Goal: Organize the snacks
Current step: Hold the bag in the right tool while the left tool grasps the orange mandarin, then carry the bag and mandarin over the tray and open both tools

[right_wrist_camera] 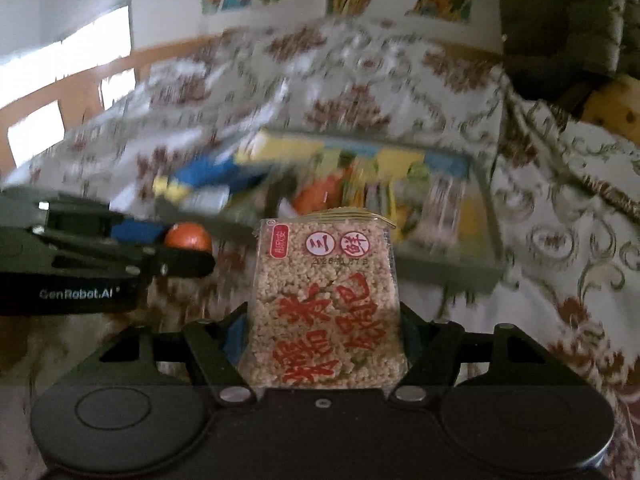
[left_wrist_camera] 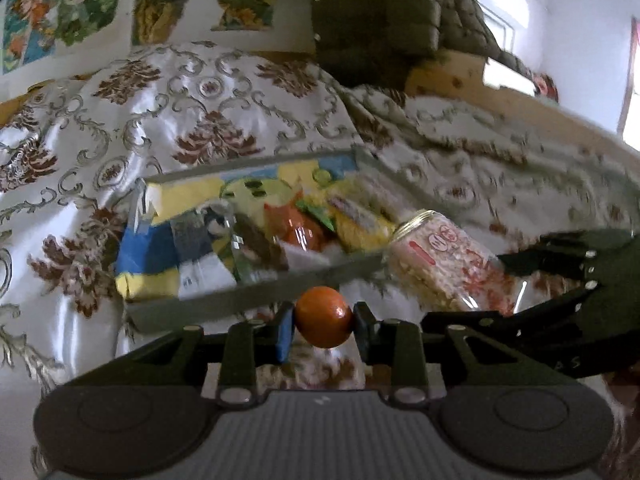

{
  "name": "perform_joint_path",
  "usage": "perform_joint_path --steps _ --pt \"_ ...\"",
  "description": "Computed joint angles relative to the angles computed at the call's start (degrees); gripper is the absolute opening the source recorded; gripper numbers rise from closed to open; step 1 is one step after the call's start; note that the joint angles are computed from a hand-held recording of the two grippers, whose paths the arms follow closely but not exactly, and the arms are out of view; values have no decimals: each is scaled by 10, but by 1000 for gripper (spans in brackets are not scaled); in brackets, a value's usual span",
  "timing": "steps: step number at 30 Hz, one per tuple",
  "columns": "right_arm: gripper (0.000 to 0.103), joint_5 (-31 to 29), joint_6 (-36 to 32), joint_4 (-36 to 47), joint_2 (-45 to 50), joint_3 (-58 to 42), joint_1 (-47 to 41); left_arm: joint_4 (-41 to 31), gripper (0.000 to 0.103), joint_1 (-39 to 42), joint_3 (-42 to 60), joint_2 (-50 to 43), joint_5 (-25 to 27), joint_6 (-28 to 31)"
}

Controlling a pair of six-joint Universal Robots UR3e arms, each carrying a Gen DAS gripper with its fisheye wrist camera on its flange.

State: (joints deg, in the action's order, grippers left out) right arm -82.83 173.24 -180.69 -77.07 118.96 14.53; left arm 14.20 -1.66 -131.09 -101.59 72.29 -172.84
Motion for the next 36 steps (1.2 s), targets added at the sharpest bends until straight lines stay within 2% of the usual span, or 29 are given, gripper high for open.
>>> perform_joint_path --steps 5,9,13,17,26,31,36 --pt "74 -22 42 -33 75 -98 2 -5 35 7 83 -42 10 -31" --pt "74 -29 78 -30 151 -205 2 -25 35 -4 180 -104 59 -72" --pt "74 -25 103 -16 200 -276 -13 -48 35 -21 260 -163 123 -111" --pt "74 -24 125 -1 238 -323 -28 -61 35 -43 326 -224 166 -133" --pt "74 -19 142 23 277 -347 -40 -107 35 -91 406 -288 260 -172" --pt "74 -32 128 31 286 -357 -33 -133 35 -101 431 -296 279 -189" --pt "76 -39 125 38 285 -360 -30 -155 36 -107 445 -299 276 -196"
